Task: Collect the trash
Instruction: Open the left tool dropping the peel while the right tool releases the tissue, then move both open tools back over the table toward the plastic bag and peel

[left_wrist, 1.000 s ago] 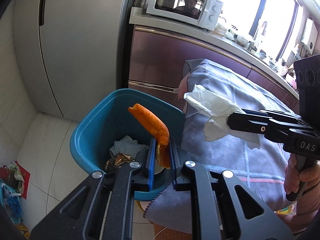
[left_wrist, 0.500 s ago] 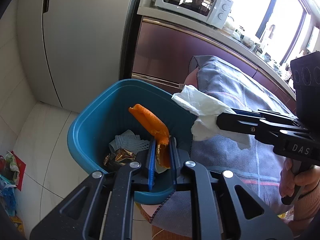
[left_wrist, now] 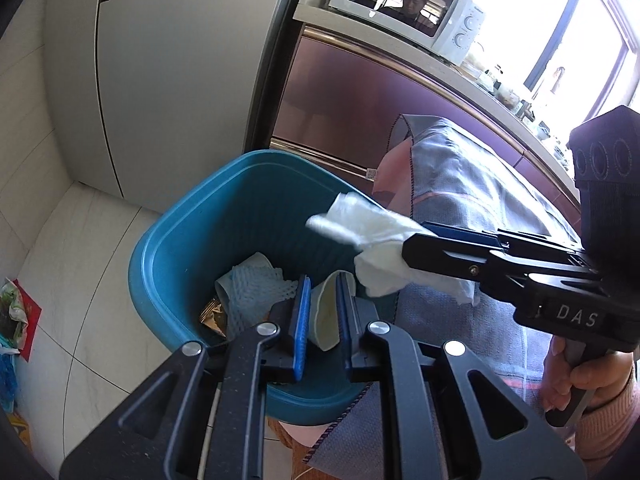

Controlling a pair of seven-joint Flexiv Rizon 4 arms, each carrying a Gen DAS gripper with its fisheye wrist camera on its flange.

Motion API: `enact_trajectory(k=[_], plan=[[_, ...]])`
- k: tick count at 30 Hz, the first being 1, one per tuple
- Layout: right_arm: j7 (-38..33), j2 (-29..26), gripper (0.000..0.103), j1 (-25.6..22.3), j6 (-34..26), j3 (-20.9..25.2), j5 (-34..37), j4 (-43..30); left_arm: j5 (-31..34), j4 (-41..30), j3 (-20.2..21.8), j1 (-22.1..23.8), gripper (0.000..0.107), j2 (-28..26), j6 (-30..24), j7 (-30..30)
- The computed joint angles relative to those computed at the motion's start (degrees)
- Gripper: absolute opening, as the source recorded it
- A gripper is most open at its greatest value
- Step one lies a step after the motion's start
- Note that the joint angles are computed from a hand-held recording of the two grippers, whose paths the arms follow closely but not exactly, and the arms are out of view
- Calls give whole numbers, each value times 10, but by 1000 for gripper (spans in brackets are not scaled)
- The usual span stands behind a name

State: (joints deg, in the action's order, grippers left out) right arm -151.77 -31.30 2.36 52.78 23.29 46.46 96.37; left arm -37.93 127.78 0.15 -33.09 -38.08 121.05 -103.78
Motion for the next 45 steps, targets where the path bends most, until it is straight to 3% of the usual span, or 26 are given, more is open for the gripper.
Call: enact_trajectory(k=[2,8,22,25,29,33,45], plan=[[6,-3,28,1,-5,-2,-2,-3,-1,2,0,-1,12,1,3,-3],[7,-4,28,-9,-12,-1,5,-4,0,10,-4,0,14,5,15,-10],[-73,42,32,-67,-66,-18,84,21,-1,6,-19,-20,46,13,63,19],[-96,60,33,-81,-77,-32,112,33,16,-5,-33,-14,48,10,67,24],[-123,84,36,-98,-84,-58,145,49,29,-34,-40,-21,48,0,56,45],[-151,104,37,-118,-82,-86,179,72,86,-71,-67,-1,51,-16,39,44],[-169,134,37,-191,-63,-167,239,114,190,-238,-98,-15,51,-85,-82,80]])
